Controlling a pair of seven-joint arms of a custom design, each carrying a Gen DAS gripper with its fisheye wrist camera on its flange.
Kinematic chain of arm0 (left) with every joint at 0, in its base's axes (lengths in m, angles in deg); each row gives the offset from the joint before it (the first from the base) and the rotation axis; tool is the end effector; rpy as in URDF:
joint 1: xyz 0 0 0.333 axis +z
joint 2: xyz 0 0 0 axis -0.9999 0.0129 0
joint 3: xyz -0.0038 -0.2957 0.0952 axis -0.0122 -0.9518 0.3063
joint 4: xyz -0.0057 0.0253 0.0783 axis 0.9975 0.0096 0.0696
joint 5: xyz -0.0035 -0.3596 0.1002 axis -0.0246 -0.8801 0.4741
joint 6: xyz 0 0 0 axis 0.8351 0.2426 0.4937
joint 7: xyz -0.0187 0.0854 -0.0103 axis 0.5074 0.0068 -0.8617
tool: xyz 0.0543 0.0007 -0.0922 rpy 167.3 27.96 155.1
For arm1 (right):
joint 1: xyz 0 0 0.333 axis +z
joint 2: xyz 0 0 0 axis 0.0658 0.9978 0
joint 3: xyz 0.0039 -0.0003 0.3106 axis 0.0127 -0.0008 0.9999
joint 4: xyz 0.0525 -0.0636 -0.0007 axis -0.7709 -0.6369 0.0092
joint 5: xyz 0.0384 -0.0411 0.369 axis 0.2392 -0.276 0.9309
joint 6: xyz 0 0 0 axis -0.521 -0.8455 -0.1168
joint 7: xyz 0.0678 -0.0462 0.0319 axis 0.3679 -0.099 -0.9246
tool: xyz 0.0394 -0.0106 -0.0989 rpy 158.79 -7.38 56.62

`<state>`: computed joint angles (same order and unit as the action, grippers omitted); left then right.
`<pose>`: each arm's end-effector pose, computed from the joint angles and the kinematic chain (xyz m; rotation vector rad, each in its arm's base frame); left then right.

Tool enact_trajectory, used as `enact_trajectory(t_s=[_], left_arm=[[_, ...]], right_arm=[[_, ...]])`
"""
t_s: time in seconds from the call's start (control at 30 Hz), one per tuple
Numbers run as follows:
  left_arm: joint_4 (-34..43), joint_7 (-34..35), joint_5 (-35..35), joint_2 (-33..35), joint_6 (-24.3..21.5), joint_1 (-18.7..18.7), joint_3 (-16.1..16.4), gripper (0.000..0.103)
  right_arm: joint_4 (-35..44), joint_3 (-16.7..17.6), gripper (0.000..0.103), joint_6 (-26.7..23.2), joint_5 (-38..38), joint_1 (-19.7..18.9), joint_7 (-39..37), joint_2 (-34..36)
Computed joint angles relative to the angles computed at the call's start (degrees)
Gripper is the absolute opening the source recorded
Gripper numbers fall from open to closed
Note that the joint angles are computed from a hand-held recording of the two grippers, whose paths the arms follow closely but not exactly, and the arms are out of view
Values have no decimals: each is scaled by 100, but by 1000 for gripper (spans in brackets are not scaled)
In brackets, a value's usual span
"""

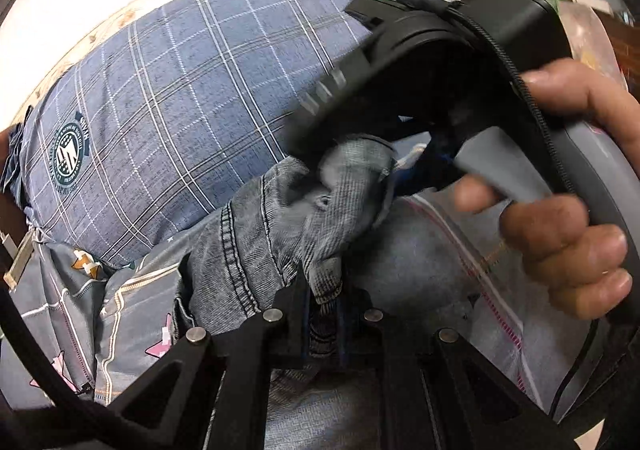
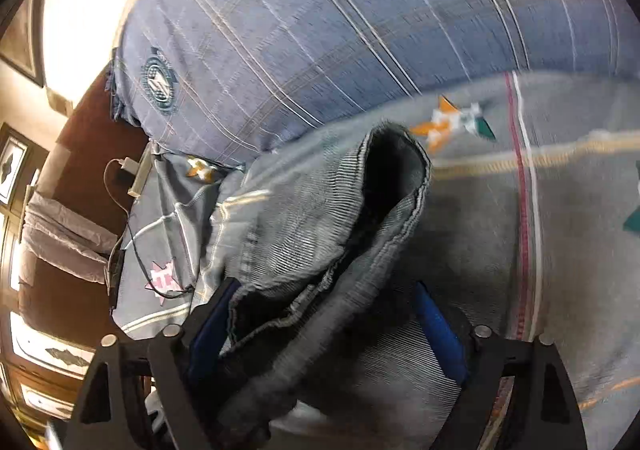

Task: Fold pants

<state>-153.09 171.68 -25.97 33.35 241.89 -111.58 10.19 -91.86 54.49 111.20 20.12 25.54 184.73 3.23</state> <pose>0.3535 -0.0499 0.4847 -1.0422 2.1252 -0.8020 0.5294 0.2763 0.5067 -1.5596 1.7820 0.2286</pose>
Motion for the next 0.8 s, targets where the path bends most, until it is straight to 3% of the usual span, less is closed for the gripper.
enact_trajectory(t_s=[0.03, 0.07, 0.1, 0.2, 0.27, 0.4, 0.47, 0.5, 0.53, 0.6, 0.67, 0.7, 0.73, 0.8], left_arm=[[-32, 11, 37, -15, 53, 50, -60, 9], [-79, -11, 96, -101, 103, 46, -77, 9], [-91, 110, 51, -258, 85, -143, 107, 9], [-5, 354, -74, -596, -216, -644, 529, 9], [137, 432, -294, -535, -569, -871, 633, 9], [503, 618, -757, 393, -1175, -1175, 799, 12], [579, 794, -1018, 519, -1364, -1292, 900, 14], [603, 912, -1132, 427, -1471, -1325, 938, 22], [733, 1121, -1323, 278, -1833, -1465, 1126, 42], [901, 1365, -1748, -134, -2433, -1585, 1404, 64], [997, 1447, -2040, -460, -2622, -1442, 1503, 70], [1170, 1479, -2202, -542, -2813, -1378, 1630, 75], [1305, 1464, -2310, -510, -2888, -1280, 1672, 77], [1643, 1216, -2491, -230, -2913, -928, 1693, 78]], right_arm=[[-69, 15, 27, 68, 218, -14, -122, -19], [-124, 8, 22, 61, 332, -29, -148, -37], [-229, -11, 16, 181, 205, -15, -9, -125], [-464, 3, 16, 560, -96, 46, 34, -523], [-664, 0, 16, 690, -528, 52, 367, -785], [-966, 6, 16, 253, -1989, -167, 1732, -800], [-928, -105, 18, -5, -1612, -145, 1578, -517], [-942, -130, 18, -17, -1437, -146, 1549, -456], [-1002, -143, 19, 90, -1174, -143, 1465, -471], [-1060, -153, 19, 244, -847, -123, 1136, -616], [-1272, -124, 23, 501, -1104, -124, 1119, -905], [-1494, -81, 32, 729, -1379, -158, 1339, -1100], [-1685, -45, 60, 936, -1527, -181, 1494, -1246], [-2182, 216, 98, 1236, -2240, -474, 2385, -1645]])
